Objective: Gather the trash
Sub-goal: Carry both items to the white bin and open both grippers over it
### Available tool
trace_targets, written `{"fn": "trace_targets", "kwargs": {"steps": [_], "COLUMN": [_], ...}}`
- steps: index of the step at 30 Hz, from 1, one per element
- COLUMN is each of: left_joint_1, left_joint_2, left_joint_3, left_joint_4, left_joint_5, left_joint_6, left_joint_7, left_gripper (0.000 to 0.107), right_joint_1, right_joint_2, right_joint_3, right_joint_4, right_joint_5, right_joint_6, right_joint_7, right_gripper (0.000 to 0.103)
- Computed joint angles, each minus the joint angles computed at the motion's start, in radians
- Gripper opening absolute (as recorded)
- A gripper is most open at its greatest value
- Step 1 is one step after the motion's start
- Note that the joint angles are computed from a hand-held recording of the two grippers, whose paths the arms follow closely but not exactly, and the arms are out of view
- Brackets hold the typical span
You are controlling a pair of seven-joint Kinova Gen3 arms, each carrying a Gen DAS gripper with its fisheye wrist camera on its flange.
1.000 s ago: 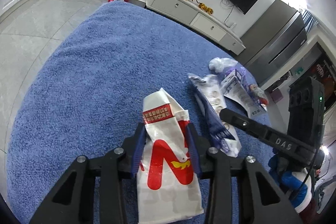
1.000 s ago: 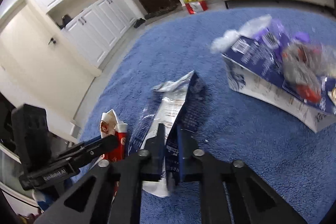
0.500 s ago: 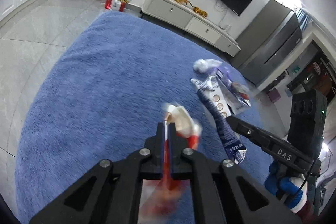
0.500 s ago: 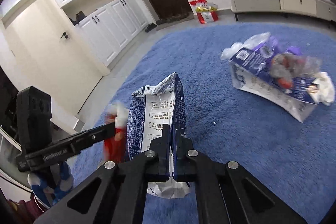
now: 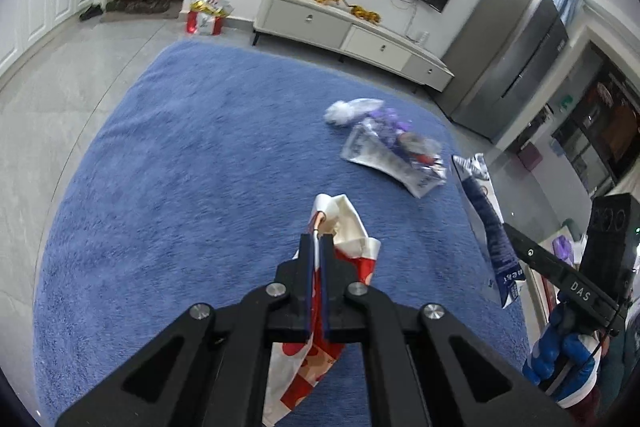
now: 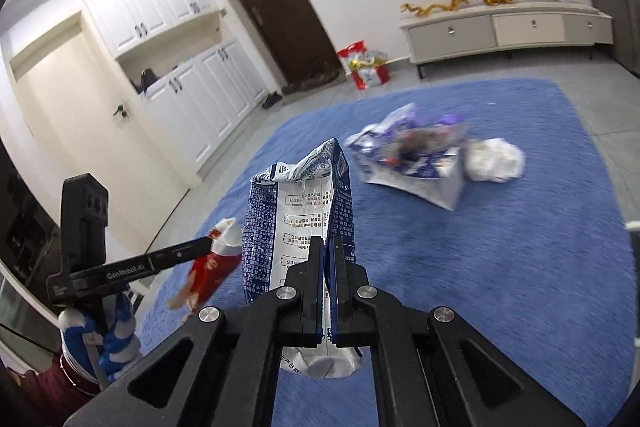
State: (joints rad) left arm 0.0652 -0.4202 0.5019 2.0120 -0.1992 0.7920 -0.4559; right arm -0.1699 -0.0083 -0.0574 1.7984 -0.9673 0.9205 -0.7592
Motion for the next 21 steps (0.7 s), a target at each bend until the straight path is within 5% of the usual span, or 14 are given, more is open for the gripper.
{"fn": "trace_targets", "kwargs": {"steps": [4,11,21], "left_joint_1": [0.036,0.298,0.320], "left_joint_2": [0.095,0.394,0.844], "left_joint_3": [0.037,-0.036,0.139], "left_joint_4": [-0.093,-0.351,-0.815], "left_joint_5": [-0.063,-0.266,-0.400], "left_joint_6": [0.013,0.065,0.080], "left_joint_7": [0.023,0.068,-0.074], "left_gripper": [0.003,0.002,0.003], "right_joint_1": [0.057,0.198,0.410], "right_joint_2": [-0.030,-0.052,0.058], "right_joint_3": [0.057,0.181,0.238], "right_joint_4": [0.039,0.078,-0.013], "right_joint_5": [-0.047,-0.101,-0.101], "right_joint_6": [0.034,0.095,0.077], "right_joint_7": [0.054,0.152,0.166], "right_gripper": [0.002,0.002,0.002]}}
